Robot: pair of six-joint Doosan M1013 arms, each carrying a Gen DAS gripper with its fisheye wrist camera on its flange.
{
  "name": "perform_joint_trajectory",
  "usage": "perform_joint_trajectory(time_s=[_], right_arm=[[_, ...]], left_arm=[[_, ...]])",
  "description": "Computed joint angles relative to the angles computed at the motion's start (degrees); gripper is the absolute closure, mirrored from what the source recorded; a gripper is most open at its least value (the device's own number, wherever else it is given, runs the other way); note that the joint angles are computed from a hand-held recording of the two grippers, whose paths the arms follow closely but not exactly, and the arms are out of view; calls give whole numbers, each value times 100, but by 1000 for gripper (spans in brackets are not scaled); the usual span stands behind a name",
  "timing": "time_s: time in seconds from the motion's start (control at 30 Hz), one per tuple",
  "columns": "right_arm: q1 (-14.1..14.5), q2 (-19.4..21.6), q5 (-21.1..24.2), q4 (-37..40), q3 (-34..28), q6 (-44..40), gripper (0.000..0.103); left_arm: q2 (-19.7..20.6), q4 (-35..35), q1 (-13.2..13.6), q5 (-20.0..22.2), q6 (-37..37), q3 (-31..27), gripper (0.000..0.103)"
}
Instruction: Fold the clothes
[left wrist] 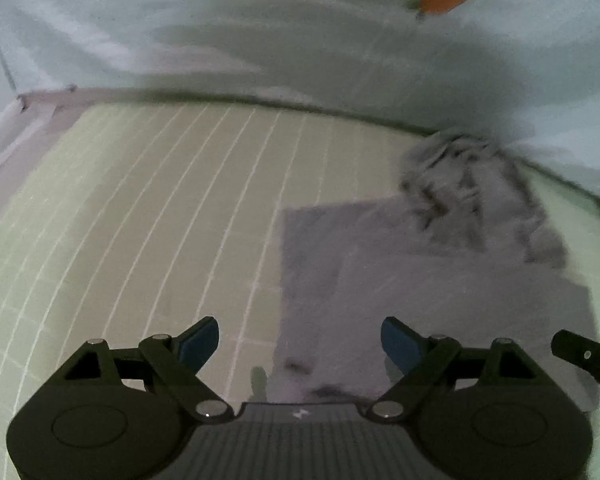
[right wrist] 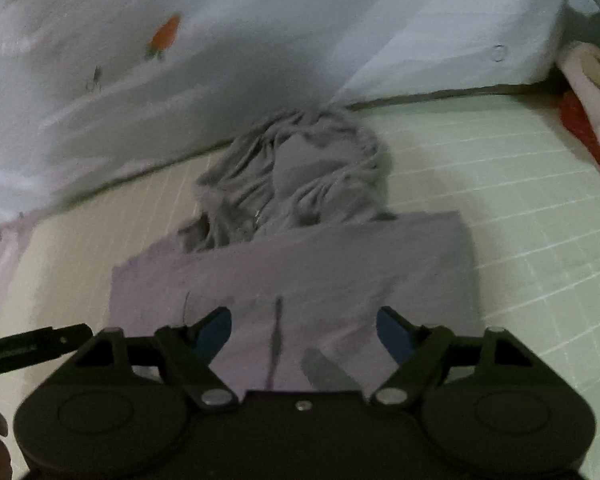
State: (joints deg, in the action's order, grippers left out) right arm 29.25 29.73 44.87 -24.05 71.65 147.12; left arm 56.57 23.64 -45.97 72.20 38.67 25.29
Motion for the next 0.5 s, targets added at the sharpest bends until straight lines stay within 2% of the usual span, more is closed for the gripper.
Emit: perform_joint_trajectory(time_s=[0.07, 0.17, 0.33, 0.47, 0.5], right_arm=[[46, 101, 88, 70, -109, -202, 26], [70, 204, 173, 196, -205, -439, 29], [60, 357, 228, 645, -354, -1026, 37], [44, 444, 241, 951, -440, -1403, 46], [39, 463, 252, 1021, -463, -1490, 51]], left_arm=[[26, -44, 17, 3, 19, 41, 15], [156, -166, 43, 259, 73, -117, 15], [119, -351, 89, 156, 5, 58, 14], [115, -349, 92, 148, -57, 95, 10], [118, -359, 93, 161, -96, 86, 10]])
